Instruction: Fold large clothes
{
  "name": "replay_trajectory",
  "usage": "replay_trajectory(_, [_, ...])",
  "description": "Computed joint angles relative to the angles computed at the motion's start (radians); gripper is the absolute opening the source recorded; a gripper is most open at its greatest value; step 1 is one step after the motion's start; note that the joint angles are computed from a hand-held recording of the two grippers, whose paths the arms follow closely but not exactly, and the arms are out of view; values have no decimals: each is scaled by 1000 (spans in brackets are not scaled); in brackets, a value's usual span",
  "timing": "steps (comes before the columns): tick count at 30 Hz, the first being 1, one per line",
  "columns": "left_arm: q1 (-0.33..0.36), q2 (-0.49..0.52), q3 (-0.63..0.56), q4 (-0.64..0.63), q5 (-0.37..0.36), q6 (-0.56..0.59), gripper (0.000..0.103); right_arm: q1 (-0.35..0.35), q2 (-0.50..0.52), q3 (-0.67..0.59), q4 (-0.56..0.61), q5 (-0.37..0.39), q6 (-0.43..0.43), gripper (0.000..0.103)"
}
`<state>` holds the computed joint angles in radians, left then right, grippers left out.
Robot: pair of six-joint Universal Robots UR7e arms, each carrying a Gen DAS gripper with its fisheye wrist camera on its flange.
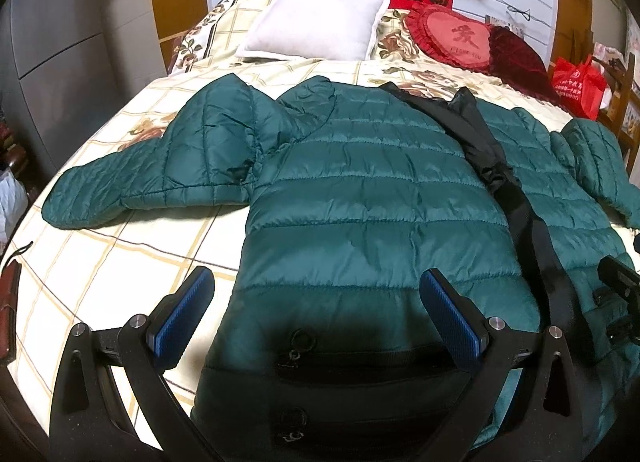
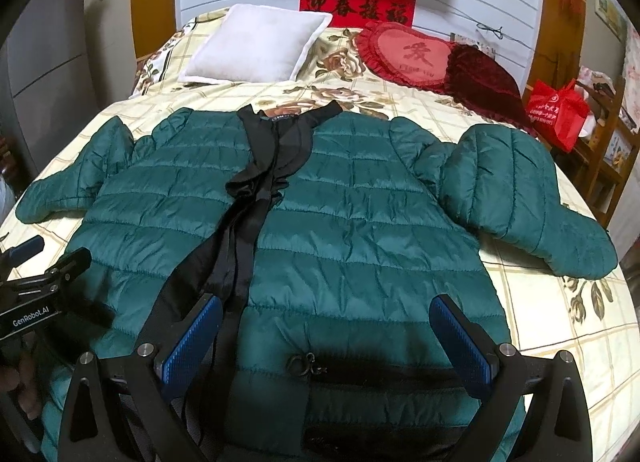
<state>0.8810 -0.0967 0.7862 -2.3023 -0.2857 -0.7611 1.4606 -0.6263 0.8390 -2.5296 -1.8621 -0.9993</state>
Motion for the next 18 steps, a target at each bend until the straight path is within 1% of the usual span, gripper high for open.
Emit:
replay_trajectory(6, [0,7,-15,12,0,0,103,-1,-14,30,-42,24,-16,103])
replay_trajectory(10, [-4,9,-20,20,4,-2,103,1,-5,16,-37,0,-5,103])
replay_trajectory(13, [-7,9,-24,34,9,-15,103,0,-9,18,-40,10,3,103])
replay_trajectory(15, [-8,14,-24,3,10,6,103,0,-9,20,-47,4,-1,103])
replay_trajectory(18, [-4,17,-33,26,6,-6,103,0,-5,17,-53,-14,-5,103])
